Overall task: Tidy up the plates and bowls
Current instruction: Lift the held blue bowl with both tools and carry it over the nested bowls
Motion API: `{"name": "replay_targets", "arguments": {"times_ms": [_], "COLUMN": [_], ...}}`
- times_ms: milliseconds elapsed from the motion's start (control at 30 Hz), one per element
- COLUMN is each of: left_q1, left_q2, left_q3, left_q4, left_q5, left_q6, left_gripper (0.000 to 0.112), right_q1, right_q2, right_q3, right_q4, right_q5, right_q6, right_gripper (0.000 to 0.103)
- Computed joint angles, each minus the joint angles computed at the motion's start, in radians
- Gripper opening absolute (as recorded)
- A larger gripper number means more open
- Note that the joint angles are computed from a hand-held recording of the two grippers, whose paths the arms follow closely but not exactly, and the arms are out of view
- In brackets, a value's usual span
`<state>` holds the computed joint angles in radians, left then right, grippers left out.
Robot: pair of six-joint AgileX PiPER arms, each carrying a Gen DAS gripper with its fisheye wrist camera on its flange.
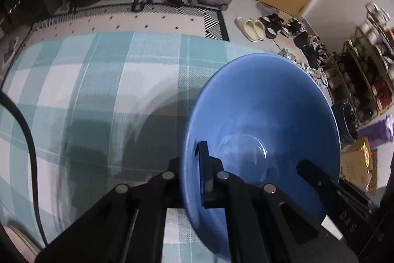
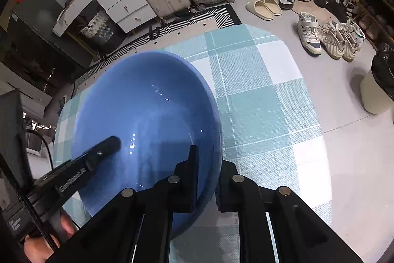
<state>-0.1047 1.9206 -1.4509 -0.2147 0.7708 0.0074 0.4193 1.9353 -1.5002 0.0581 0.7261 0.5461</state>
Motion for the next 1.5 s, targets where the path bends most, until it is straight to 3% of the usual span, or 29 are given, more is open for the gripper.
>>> {"name": "replay_targets", "arguments": {"times_ms": [200,500,767,1000,1267,1367,1500], "left_q1": [0.026,0.028,0.031,0.080,0.181,0.270,0.422], "left_q2": [-0.034,-0.206,-0.420,-0.618,-0.873,-0.961,-1.031], "left_q3": [0.031,0.125,0.247,0.291,0.350,0.352,0.291], "left_q4": [-0.038,0.021,0.082,0.063,0.008,-0.054,-0.156], "left_q5": [0.010,0.002,0.023,0.088,0.178,0.244,0.390], "left_q6": [0.037,0.021,-0.010,0.036,0.094,0.136,0.250], "left_gripper": [0.002,0.002,0.002,0.003,0.004,0.005,0.005], "right_q1": [0.013,0.058,0.191,0.363,0.642,0.760,0.932], "right_q2": [-0.031,-0.145,-0.321,-0.459,-0.562,-0.567,-0.573], "right_q3": [0.032,0.104,0.234,0.239,0.179,0.128,0.068], "right_q4": [-0.019,-0.041,-0.168,-0.323,-0.554,-0.625,-0.717], "right_q5": [-0.020,-0.035,-0.050,0.055,0.246,0.341,0.464], "right_q6": [0.019,0.070,0.302,0.496,0.778,0.855,0.948], "right_gripper": [0.009,0.009,0.009,0.009,0.009,0.009,0.009]}}
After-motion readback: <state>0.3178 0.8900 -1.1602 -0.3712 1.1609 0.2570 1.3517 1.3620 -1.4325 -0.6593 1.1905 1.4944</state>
